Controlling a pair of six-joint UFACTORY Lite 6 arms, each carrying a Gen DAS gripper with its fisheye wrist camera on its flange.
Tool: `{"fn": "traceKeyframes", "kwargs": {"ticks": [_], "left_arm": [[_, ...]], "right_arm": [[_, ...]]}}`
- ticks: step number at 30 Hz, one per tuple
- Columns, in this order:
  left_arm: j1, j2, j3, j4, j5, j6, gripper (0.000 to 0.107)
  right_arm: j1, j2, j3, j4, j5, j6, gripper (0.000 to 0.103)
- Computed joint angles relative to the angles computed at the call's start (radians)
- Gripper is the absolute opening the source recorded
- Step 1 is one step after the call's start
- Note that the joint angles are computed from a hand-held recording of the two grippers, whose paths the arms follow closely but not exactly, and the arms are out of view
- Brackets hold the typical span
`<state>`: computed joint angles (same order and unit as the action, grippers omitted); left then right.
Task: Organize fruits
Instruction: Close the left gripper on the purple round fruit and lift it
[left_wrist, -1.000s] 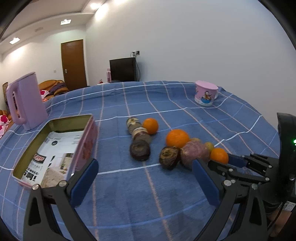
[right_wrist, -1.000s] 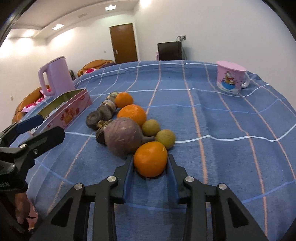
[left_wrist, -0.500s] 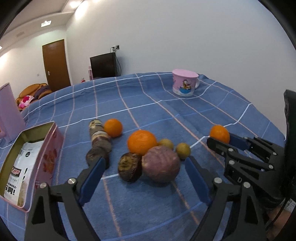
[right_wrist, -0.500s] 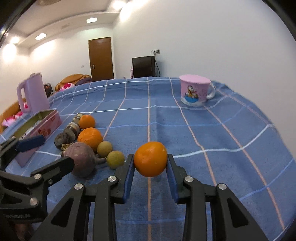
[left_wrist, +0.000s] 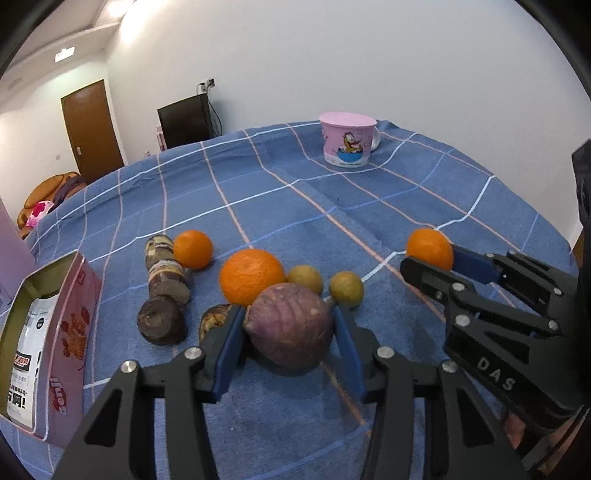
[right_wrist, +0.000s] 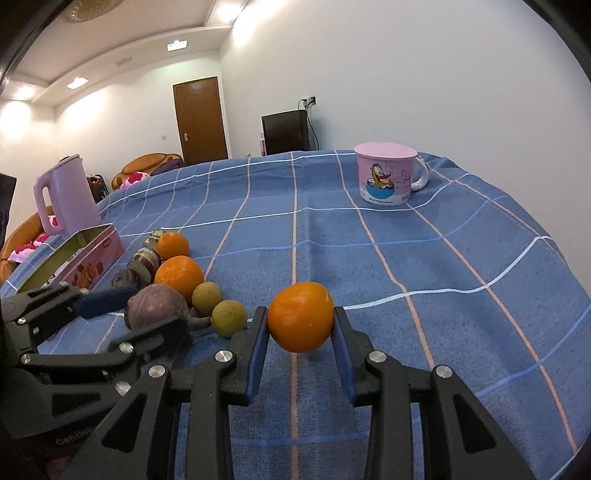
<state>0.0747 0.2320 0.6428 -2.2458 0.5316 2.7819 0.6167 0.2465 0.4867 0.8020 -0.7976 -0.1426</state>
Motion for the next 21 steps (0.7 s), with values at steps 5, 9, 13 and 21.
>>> {"fn": "traceKeyframes", "kwargs": {"ticks": [5,9,13,21], "left_arm": [[0.044,-0.003,-0.003,0.048,0.042,-0.044,0.05],[0.065,-0.019,-0.027,0.024,0.087,-0.014,0.05],[0.078,-0.031,-0.047,0.002,0.121,0.011,0.05],[0.095,-0.054,-0.083,-0.045,0.18,0.063,0.05]], "right_arm": [[0.028,0.005,-0.012,0.005,-0.045,-0.008,0.035],[0.032,0.001,-0.024,-0.015,-0.063,0.006,0.035],[0.041,-0.003,-0.04,-0.036,-0.088,0.023,0.035],[0.061,-0.005,-0.067,-0.058,-0.144,0.044,0.035]]}}
